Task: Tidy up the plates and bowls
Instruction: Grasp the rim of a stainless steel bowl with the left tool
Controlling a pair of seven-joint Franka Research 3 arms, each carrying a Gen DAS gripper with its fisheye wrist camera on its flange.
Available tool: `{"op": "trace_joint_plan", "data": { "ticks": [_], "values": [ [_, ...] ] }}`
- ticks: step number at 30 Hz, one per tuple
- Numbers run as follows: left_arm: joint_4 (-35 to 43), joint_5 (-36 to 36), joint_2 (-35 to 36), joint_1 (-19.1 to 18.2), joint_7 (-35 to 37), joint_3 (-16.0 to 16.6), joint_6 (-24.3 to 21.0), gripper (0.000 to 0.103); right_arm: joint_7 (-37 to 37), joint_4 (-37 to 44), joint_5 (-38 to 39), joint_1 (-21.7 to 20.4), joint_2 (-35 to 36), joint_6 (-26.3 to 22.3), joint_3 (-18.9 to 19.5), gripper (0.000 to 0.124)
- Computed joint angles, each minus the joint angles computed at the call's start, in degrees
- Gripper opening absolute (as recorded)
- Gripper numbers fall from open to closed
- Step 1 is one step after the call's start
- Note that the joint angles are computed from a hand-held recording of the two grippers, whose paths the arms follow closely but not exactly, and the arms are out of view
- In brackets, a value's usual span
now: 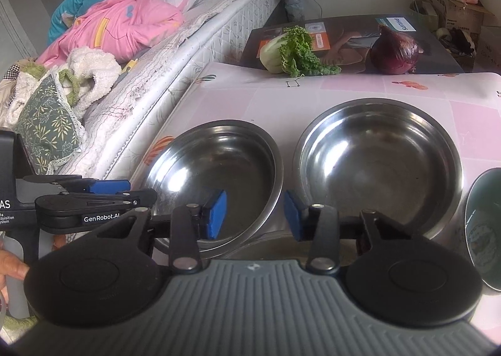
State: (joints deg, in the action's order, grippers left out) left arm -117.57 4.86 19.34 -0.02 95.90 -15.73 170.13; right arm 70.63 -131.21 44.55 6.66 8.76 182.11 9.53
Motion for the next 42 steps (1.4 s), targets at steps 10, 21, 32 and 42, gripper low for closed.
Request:
{"op": "trace_joint_plan", "data": {
  "ticks": [10, 21, 32, 42],
  "values": [
    [-0.41, -3.7, -1.37, 1.74, 1.39, -0.82, -3.36, 0.028, -10.26, 3.81, 9.56, -1.69, 1.63, -5.29, 1.84, 0.017],
    [0.83, -8.16, -0.34, 2.57, 4.73, -1.59, -5.11, 0.023, -6.94, 6.79, 5.34, 0.48, 4.23, -6.57, -0.81, 0.005],
    [2.11, -10.36, 1.13, 2.38, 5.48, -1.78, -6.47, 0.019, -8.25, 8.65, 8.0, -2.01, 5.35, -8.1, 1.43, 0.005],
    [2.45, -12.61, 1.8, 3.76, 7.4, -2.93, -6.01, 0.017, -7.4, 9.8, 9.31, 0.64, 5.78, -9.34, -1.43, 0.008]
  ]
}}
